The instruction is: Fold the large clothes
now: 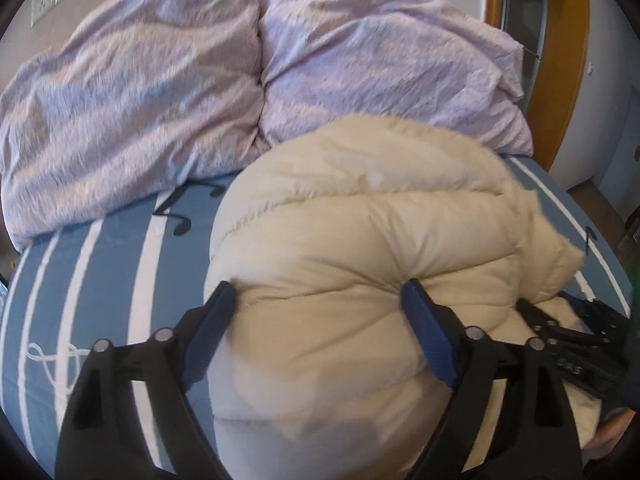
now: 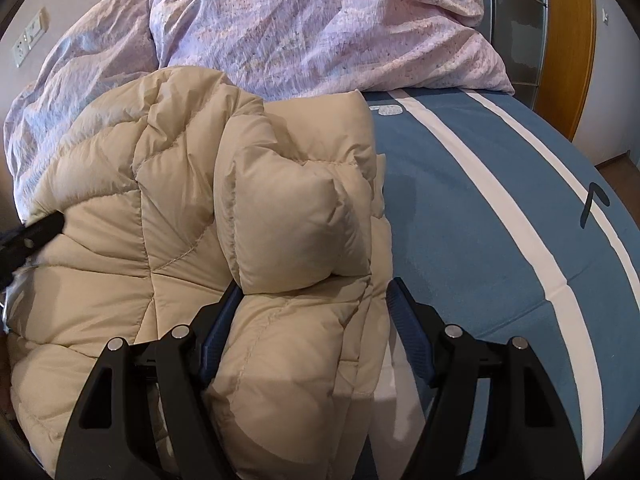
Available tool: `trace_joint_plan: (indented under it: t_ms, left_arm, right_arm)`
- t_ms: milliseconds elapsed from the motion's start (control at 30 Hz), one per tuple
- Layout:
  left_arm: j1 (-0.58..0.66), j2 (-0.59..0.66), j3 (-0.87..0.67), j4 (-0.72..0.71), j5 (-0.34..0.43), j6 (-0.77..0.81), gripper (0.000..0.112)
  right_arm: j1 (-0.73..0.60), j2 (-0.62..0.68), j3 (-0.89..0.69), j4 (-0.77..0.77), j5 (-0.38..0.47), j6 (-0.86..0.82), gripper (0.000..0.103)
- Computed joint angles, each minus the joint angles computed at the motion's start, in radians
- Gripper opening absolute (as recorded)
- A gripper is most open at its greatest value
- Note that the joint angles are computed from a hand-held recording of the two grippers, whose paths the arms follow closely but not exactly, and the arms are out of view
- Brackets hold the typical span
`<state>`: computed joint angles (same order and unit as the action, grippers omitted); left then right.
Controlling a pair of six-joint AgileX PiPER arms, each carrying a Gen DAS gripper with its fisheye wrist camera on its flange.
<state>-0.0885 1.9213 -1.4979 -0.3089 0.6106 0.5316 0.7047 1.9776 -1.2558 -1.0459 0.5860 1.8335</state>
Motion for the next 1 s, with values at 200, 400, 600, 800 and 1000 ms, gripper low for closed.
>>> trace_joint_plan:
  t_ms: [200,400,600,800,1000]
  left_arm:
    - [-0.002,0.041,0.024,-0.032,-0.07,0.033,0.092]
    - [0.007,0.051,0.063,-0.115,-0.125,0.102,0.095]
    - [0.009,0.054,0.086,-0.161,-0.156,0.147,0.095]
    - [0.013,0.054,0.097,-0.203,-0.17,0.182,0.095]
    - [0.015,0.051,0.108,-0.22,-0.182,0.199,0.096]
  right_arm:
    - [0.001,0.003,0.001,-0.016,0.003,0.018,0.072]
    - [-0.001,0.004,0.006,-0.033,0.0,0.034,0.072]
    - [0.004,0.007,0.01,-0.055,0.005,0.062,0.073]
    - [-0.001,0.004,0.02,-0.065,-0.008,0.079,0.074]
    - [-0.001,0.008,0.018,-0.068,-0.013,0.093,0.075]
